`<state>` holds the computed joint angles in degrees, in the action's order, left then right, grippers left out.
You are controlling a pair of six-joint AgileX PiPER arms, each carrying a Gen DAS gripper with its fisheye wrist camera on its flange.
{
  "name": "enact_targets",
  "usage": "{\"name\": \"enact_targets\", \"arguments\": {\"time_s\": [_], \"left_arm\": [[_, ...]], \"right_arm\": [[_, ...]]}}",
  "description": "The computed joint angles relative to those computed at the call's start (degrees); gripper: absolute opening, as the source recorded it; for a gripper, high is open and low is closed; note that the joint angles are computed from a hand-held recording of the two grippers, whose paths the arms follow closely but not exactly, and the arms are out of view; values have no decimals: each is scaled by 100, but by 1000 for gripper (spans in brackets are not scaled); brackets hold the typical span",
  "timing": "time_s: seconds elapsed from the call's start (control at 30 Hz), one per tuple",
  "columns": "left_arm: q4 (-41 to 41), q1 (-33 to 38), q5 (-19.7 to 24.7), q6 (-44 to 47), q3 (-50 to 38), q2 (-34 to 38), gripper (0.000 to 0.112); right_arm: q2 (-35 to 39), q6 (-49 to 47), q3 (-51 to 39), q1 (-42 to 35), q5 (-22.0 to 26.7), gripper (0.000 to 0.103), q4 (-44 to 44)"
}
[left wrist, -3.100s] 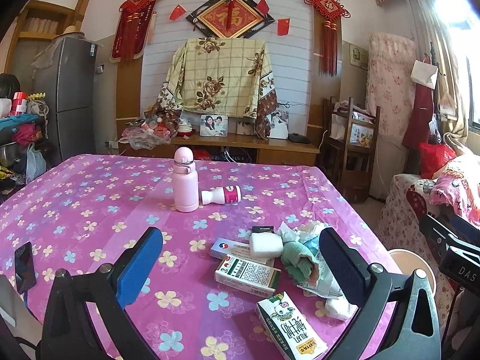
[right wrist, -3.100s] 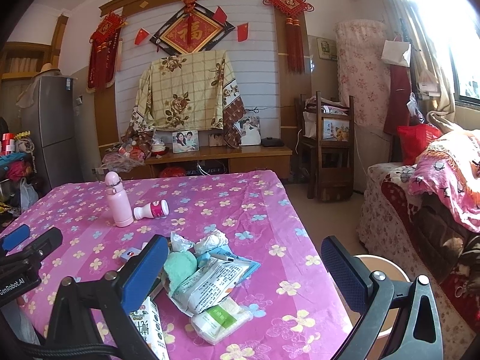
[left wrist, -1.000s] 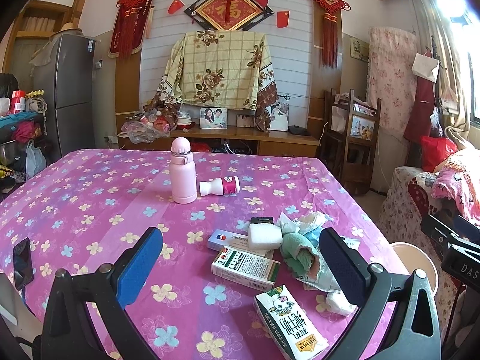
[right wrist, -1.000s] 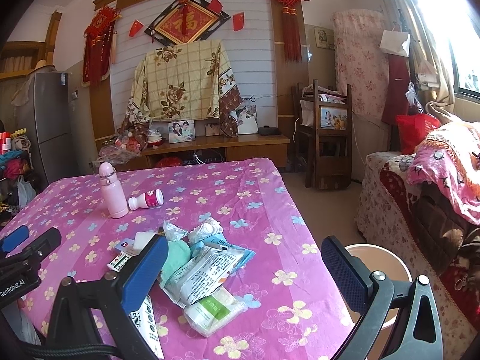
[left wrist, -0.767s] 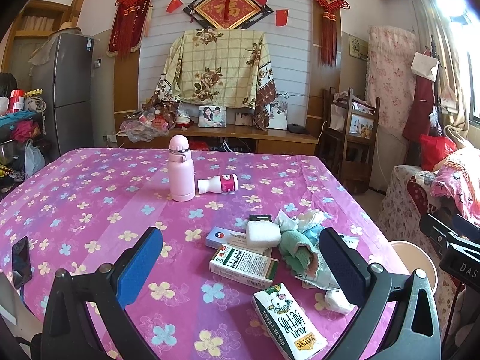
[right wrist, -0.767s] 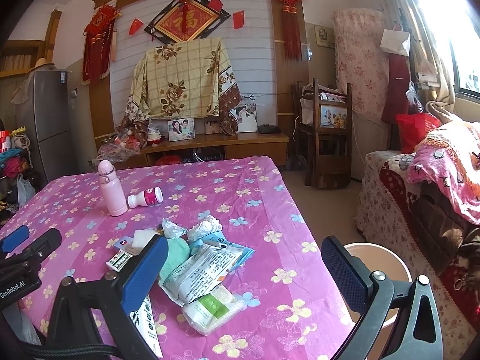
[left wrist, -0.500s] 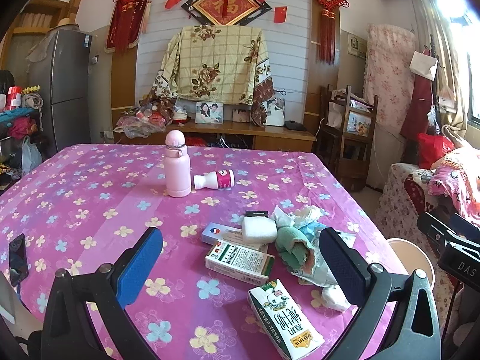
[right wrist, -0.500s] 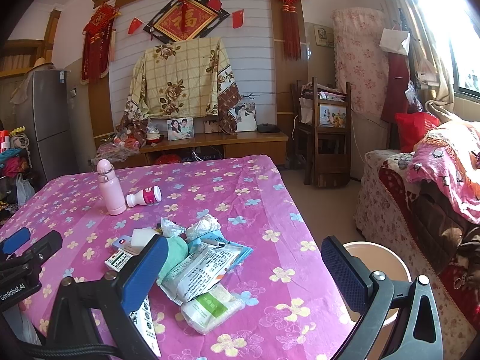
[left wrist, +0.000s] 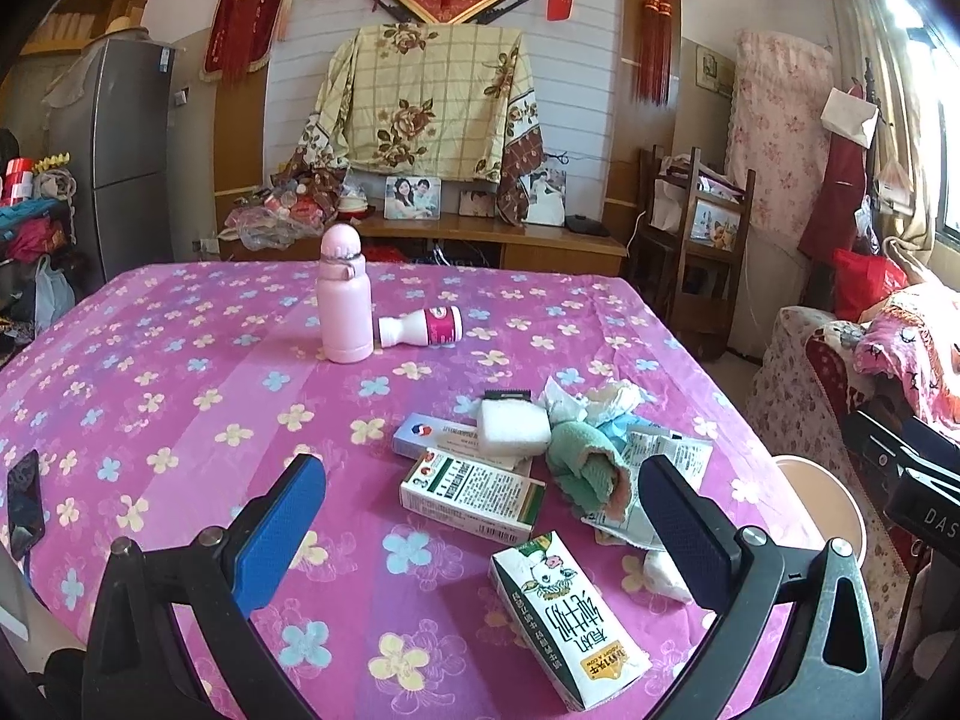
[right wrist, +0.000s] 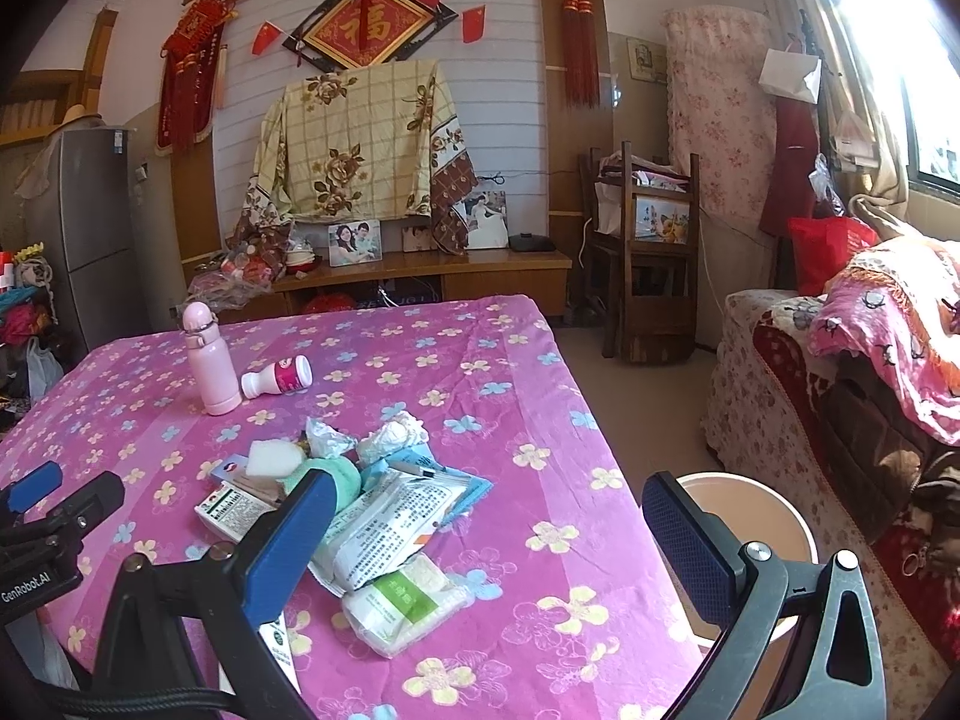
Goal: Collect trash
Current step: 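Grasp the white milk carton with the left tool while the right grasps a white snack packet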
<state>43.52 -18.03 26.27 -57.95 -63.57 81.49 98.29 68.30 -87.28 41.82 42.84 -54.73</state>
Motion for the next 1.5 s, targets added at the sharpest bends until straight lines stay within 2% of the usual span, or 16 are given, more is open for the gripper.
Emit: {"name": "enact_targets", "arguments": {"time_s": [0.23,0.43,0.57,0.7,0.9,1.0,1.13,1.2,1.23,1.27,1.3,1.37,1.5], "left_arm": [[-472,22,3,428,-49,208,103],[-1232,-52,2,1176,-105,532,103],[-1425,-178,108,1373,-190,843,103],[-1590,-235,196,1551,-322,1126,103],[-1840,-248,224,1900,-485,1454,103],[-1974,-238,272,2087,-575,1569,99],[-2377,-129,365,2581,-675,1709,86],[-2910,2,290,3062,-653,1692,85],[-3019,39,290,3170,-661,1689,85],[-3119,61,302,3292,-676,1688,83],[-3305,98,307,3503,-685,1678,75],[-3555,146,362,3794,-705,1655,72],[-4089,252,417,4398,-626,1545,65]], "right_arm": [[102,-420,-27,-222,-59,103,433],[290,-1130,-6,-607,-432,103,1428],[521,-1717,-87,-841,-652,103,2176],[911,-2881,-494,-1153,-868,103,3522],[1671,-3904,-1542,-1370,-535,100,4651],[2279,-4426,-2410,-1468,-99,88,5306],[3054,-4740,-3517,-1541,479,87,5905],[3399,-4830,-4018,-1542,687,78,6095],[3542,-4852,-4233,-1534,790,64,6167],[3636,-4865,-4382,-1536,869,61,6244],[3638,-4882,-4347,-1551,828,59,6341],[3503,-5023,-4073,-1575,623,39,6533],[3055,-5259,-3443,-1594,278,32,6668]]}}
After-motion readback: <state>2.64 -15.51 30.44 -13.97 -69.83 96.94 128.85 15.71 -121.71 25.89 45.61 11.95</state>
